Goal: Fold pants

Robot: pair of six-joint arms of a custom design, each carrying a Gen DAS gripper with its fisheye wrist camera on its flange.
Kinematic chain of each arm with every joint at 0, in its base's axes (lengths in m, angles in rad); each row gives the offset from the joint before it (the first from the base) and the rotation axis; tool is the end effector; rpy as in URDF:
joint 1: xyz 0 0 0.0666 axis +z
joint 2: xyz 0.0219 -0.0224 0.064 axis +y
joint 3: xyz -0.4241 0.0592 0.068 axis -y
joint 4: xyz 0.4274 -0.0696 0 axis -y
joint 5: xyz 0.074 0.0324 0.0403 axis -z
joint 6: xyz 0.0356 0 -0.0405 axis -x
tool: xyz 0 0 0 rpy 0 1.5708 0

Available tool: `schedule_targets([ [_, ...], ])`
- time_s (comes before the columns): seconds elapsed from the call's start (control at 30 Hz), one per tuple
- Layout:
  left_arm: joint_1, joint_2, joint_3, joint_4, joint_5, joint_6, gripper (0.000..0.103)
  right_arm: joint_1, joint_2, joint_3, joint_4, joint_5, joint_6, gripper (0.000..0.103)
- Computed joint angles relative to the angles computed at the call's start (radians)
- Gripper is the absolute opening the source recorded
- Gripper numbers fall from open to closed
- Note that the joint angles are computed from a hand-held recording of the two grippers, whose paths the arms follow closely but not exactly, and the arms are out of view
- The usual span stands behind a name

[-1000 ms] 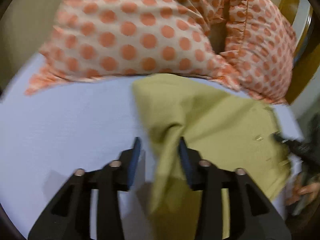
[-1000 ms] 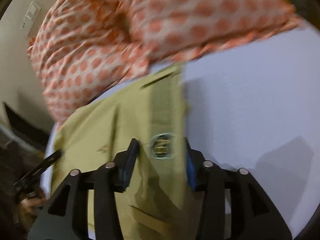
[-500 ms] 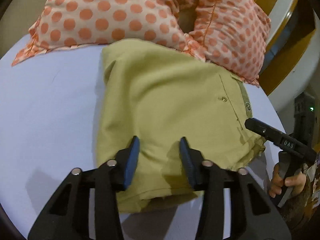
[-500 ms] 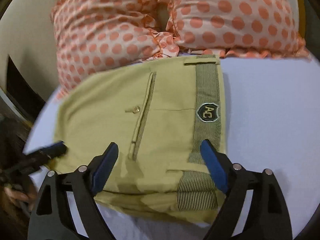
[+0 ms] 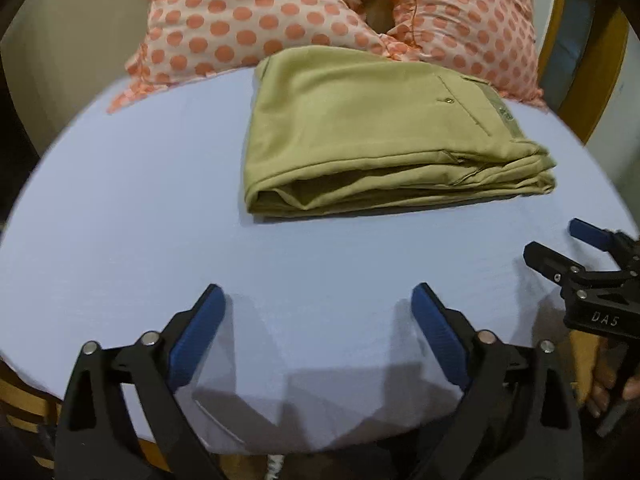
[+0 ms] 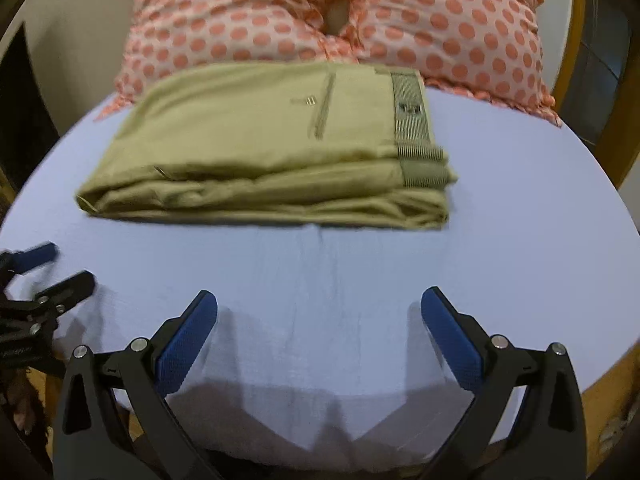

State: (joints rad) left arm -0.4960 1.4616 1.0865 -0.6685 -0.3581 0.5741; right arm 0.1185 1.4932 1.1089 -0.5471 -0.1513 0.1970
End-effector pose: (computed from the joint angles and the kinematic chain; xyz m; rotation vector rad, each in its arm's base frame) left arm 0.4409 -0.2249 0.3101 -0.2206 2.5048 0.0454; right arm 0.5138 0.0662 0.3107 -0.4534 2.4522 0.1564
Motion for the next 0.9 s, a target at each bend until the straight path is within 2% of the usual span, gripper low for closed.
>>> schedule_targets([
  [0.03,-0.003,0.014,0.012,-0.019,-0.017,0.005,0.101,0.0,-0.005,-0.01,0.02,0.001,-0.01,0.102],
  [0.4,-0.018,-0.004,-0.024,0.038,-0.066,0.03,0.101,0.002,-0.012,-0.029,0.053,0.012,-0.035,0.102],
  [0.57,-0.021,-0.008,-0.034,0.061,-0.078,0.025,0.101,0.001,-0.014,-0.034,0.063,0.009,-0.033,0.102],
  [0.9,-0.018,-0.007,-0.028,0.05,-0.079,0.026,0.101,0.001,-0.016,-0.038,0.07,0.008,-0.034,0.102],
])
